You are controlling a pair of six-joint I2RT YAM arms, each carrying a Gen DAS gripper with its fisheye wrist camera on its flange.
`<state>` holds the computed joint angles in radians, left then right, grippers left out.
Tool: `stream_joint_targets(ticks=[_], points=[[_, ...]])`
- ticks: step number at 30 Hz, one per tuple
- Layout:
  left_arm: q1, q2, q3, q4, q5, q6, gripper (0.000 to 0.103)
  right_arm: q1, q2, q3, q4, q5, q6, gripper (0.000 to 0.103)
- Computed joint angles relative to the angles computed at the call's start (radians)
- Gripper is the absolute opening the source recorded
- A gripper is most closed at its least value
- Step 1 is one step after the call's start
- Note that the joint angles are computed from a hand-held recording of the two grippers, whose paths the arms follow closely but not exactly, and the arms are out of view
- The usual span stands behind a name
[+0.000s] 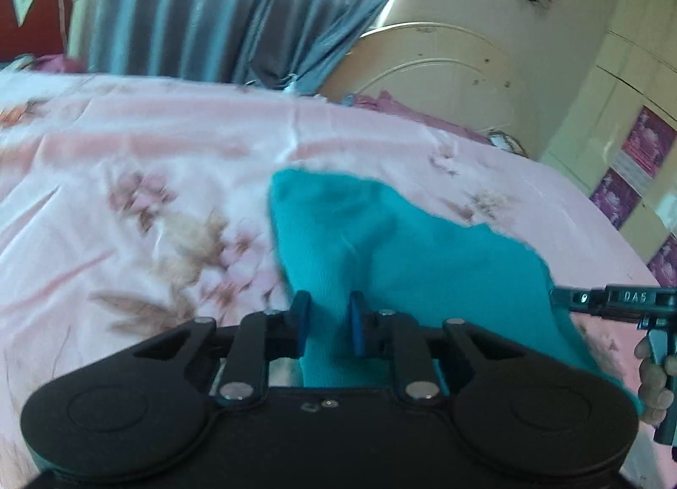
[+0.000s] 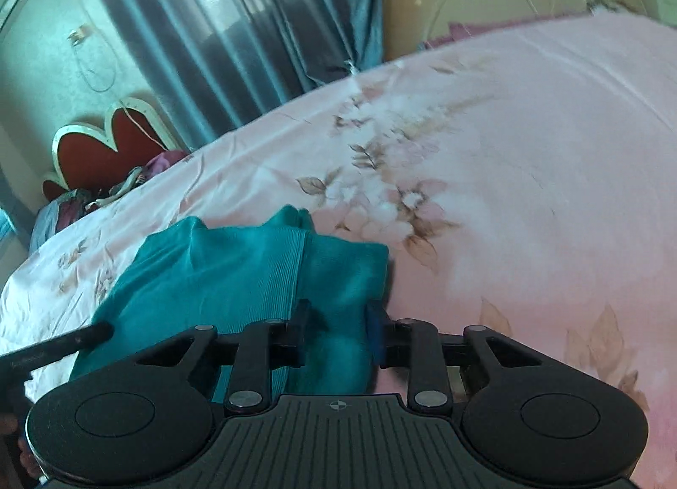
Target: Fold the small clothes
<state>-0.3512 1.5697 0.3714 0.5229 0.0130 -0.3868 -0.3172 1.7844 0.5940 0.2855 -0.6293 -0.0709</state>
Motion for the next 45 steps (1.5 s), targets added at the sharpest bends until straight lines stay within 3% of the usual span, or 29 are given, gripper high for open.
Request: stream_joint_targets(ticks=[2,4,7,10,12,13,14,15,16,17,22,24,27,29,30,31,32,33,34,35,36,37,38,39,40,41,43,44,45], points=[[0.015,-0.002,0.015,-0.025,0.02,-0.019,0.026,0.031,0.039,0.039,-0.038,0.095,-0.014,0.029],[0.011,-0.075,0.037,-0.121,0.004,-0.017,0.03,0.004,-0.022,0.025,-0.076,0.069,-0.007,0.029],[-0.031,-0.271,0.019,-0.268,-0.039,0.047,0.039,-0.075,-0.235,-0.064,-0.174,-0.044,-0.076,0.029],[-0.119,-0.409,-0.001,-0.381,-0.063,0.06,0.038,-0.1,-0.402,-0.126,-0.342,-0.147,-0.225,0.029],[-0.231,-0.424,-0.007,-0.423,-0.135,0.08,0.035,-0.092,-0.467,-0.165,-0.453,-0.181,-0.33,0.029],[-0.268,-0.4,-0.007,-0.429,-0.148,0.081,0.036,-0.082,-0.484,-0.184,-0.497,-0.173,-0.401,0.024],[-0.29,-0.363,-0.011,-0.429,-0.15,0.074,0.037,-0.052,-0.497,-0.222,-0.493,-0.098,-0.454,0.016],[-0.315,-0.322,-0.018,-0.417,-0.177,0.066,0.037,-0.017,-0.491,-0.261,-0.438,0.004,-0.45,0.015],[-0.332,-0.313,-0.036,-0.402,-0.197,0.067,0.037,-0.015,-0.463,-0.291,-0.383,0.06,-0.457,0.004],[-0.345,-0.335,-0.048,-0.416,-0.208,0.057,0.036,-0.063,-0.446,-0.303,-0.364,0.021,-0.468,0.001],[-0.423,-0.452,-0.113,-0.531,-0.246,-0.017,0.035,-0.053,-0.637,-0.365,-0.43,0.106,-0.502,0.0],[-0.447,-0.525,-0.156,-0.56,-0.257,-0.081,0.035,-0.102,-0.624,-0.367,-0.447,0.081,-0.537,0.0],[-0.529,-0.724,-0.154,-0.764,-0.329,-0.185,0.037,-0.235,-0.742,-0.34,-0.611,-0.016,-0.569,0.0],[-0.612,-0.85,-0.155,-0.849,-0.439,-0.258,0.047,-0.298,-0.773,-0.304,-0.735,-0.124,-0.614,0.0],[-0.615,-0.842,-0.148,-0.847,-0.456,-0.269,0.056,-0.294,-0.757,-0.302,-0.736,-0.147,-0.615,0.0],[-0.592,-0.81,-0.148,-0.816,-0.435,-0.264,0.06,-0.27,-0.729,-0.308,-0.706,-0.133,-0.607,0.0],[-0.549,-0.74,-0.148,-0.766,-0.39,-0.244,0.06,-0.199,-0.671,-0.322,-0.635,-0.044,-0.57,0.0],[-0.509,-0.651,-0.13,-0.745,-0.354,-0.229,0.055,-0.137,-0.582,-0.315,-0.585,0.053,-0.545,0.0],[-0.469,-0.612,-0.116,-0.756,-0.324,-0.216,0.049,-0.125,-0.543,-0.308,-0.583,0.075,-0.532,0.0],[-0.441,-0.624,-0.117,-0.759,-0.318,-0.221,0.05,-0.163,-0.554,-0.298,-0.616,0.032,-0.554,0.0],[-0.414,-0.686,-0.128,-0.76,-0.322,-0.233,0.059,-0.214,-0.585,-0.28,-0.67,-0.028,-0.574,0.0],[-0.381,-0.761,-0.141,-0.762,-0.309,-0.217,0.084,-0.265,-0.596,-0.257,-0.711,-0.088,-0.585,0.0],[-0.35,-0.793,-0.14,-0.752,-0.318,-0.216,0.097,-0.291,-0.578,-0.229,-0.714,-0.129,-0.559,0.0],[-0.293,-0.805,-0.144,-0.706,-0.285,-0.201,0.102,-0.309,-0.543,-0.209,-0.687,-0.157,-0.51,0.005],[-0.227,-0.788,-0.143,-0.654,-0.216,-0.18,0.101,-0.316,-0.483,-0.184,-0.633,-0.175,-0.426,0.05],[-0.145,-0.723,-0.132,-0.579,-0.115,-0.164,0.099,-0.313,-0.432,-0.164,-0.588,-0.199,-0.358,0.088],[-0.011,-0.539,-0.079,-0.468,0.054,-0.147,0.084,-0.303,-0.258,-0.069,-0.553,-0.25,-0.278,0.083],[0.023,-0.466,-0.057,-0.429,0.094,-0.137,0.085,-0.285,-0.189,-0.013,-0.562,-0.25,-0.25,0.068],[0.052,-0.398,-0.031,-0.407,0.128,-0.131,0.083,-0.273,-0.122,0.038,-0.571,-0.264,-0.235,0.062]])
